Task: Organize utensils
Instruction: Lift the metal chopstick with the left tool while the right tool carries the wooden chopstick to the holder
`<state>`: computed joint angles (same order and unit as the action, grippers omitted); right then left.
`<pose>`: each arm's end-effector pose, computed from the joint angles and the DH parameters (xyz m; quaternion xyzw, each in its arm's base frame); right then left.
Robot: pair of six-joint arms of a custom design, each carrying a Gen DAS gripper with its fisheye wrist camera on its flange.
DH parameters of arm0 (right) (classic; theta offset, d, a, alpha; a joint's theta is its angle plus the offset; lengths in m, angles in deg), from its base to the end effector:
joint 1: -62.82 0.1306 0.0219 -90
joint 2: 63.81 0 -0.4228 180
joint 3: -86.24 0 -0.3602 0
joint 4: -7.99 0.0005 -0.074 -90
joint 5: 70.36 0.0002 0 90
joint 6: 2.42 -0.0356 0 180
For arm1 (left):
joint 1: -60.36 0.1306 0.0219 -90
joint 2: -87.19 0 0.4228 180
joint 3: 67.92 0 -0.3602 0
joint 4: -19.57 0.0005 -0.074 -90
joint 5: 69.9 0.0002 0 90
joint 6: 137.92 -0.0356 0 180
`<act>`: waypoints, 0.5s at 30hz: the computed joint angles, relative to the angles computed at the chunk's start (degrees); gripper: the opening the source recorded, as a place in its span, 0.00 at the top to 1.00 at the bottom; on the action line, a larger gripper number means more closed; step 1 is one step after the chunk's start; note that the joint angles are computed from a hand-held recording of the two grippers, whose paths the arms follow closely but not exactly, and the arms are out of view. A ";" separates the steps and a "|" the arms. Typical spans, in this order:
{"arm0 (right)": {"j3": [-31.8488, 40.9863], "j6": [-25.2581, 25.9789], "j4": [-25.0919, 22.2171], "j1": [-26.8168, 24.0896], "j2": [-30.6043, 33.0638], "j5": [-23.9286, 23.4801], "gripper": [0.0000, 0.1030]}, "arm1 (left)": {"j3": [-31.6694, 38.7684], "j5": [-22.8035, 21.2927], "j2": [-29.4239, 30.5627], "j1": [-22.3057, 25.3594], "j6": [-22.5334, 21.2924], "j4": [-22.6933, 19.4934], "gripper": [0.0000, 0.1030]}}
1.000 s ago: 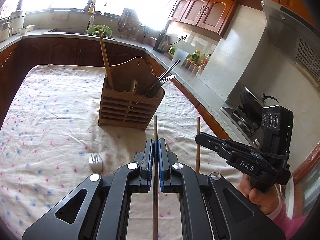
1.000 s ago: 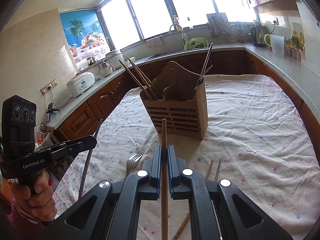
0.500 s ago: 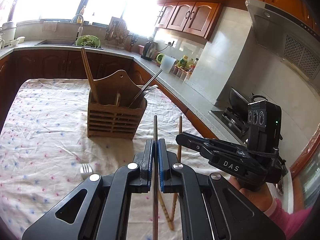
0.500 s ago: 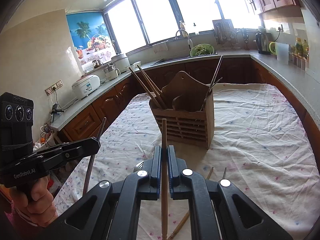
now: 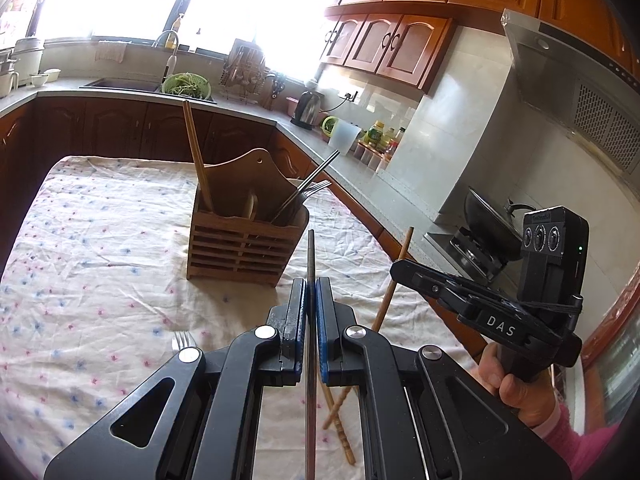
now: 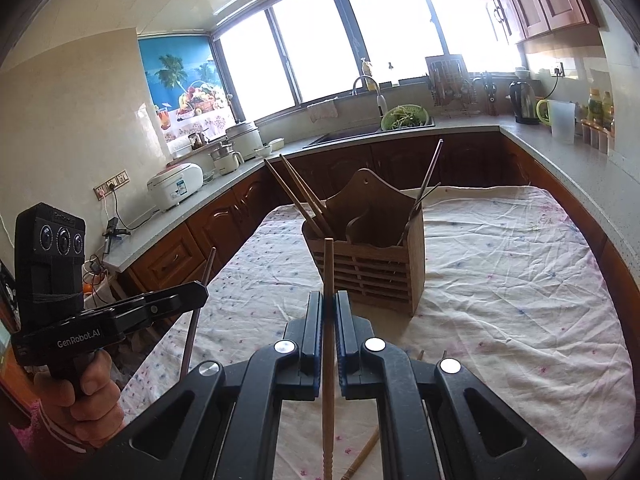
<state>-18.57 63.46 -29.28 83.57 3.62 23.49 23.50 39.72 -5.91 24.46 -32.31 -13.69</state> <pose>0.2925 0.1077 0.5155 0.0423 0.8625 0.1653 0.4764 0.3591 -0.2753 0.5293 0.2348 0.8193 -0.3502 0.3885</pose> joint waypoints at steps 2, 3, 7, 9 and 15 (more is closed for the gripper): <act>0.29 0.46 0.04 0.32 -0.08 0.47 0.94 | -0.10 -0.02 -0.04 0.02 0.05 0.28 0.96; 0.47 0.72 -0.05 0.55 -0.08 0.85 0.94 | -0.14 0.09 -0.06 0.05 0.09 0.40 0.96; 0.79 1.24 0.15 0.96 -0.25 1.46 0.94 | -0.38 -0.18 -0.25 0.10 0.04 0.72 0.96; 0.96 1.42 0.12 1.03 -0.30 1.64 0.94 | -0.49 -0.25 -0.35 0.24 0.17 0.97 0.96; 1.20 1.89 0.26 0.77 -0.40 1.97 0.94 | -1.08 -1.02 -0.87 0.57 0.37 2.40 0.96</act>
